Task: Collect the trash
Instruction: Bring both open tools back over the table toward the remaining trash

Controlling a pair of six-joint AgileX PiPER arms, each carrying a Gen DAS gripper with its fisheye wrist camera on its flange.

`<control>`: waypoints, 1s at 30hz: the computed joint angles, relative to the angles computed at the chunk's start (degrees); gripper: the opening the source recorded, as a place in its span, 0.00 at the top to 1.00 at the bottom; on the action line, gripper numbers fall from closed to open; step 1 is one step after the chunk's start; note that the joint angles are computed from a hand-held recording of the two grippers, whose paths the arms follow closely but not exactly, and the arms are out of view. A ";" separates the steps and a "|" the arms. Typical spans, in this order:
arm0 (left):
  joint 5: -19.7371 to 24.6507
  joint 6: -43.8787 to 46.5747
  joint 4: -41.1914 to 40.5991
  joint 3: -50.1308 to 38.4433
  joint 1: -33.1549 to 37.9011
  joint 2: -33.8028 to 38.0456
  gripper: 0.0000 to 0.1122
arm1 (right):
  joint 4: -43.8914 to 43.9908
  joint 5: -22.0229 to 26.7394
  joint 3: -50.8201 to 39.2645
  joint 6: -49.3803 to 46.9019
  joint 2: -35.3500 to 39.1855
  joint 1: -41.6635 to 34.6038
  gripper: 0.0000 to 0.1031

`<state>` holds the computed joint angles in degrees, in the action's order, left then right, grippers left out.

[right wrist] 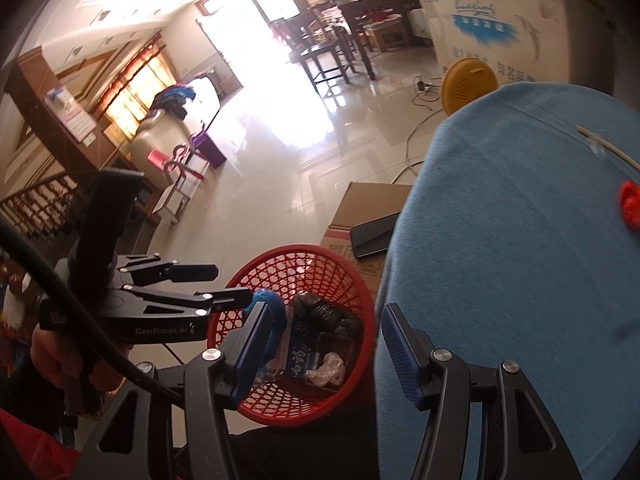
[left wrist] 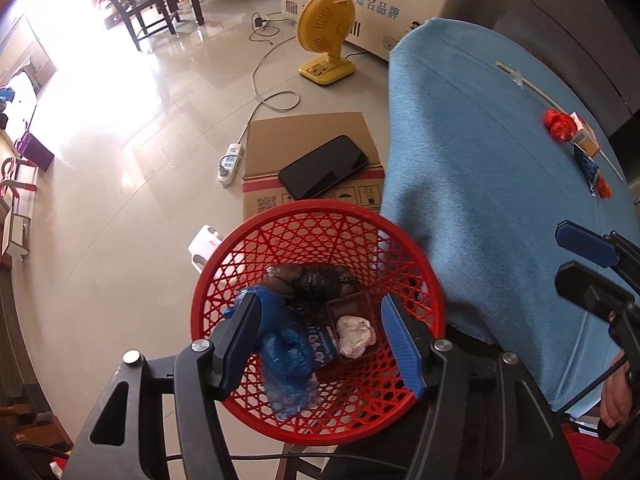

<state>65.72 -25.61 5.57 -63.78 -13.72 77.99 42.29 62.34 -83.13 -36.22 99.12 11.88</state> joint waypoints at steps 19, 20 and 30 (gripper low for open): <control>-2.47 0.19 -0.63 -17.77 -14.37 10.39 0.43 | -0.48 -1.89 5.04 1.70 -7.49 -20.01 0.40; -2.38 0.61 -0.70 -19.41 -15.52 11.53 0.42 | -0.54 -2.04 5.59 1.93 -7.97 -21.63 0.40; -0.21 4.95 -3.39 -32.45 -22.64 22.23 0.42 | -1.33 -1.06 8.21 3.39 -9.27 -38.15 0.40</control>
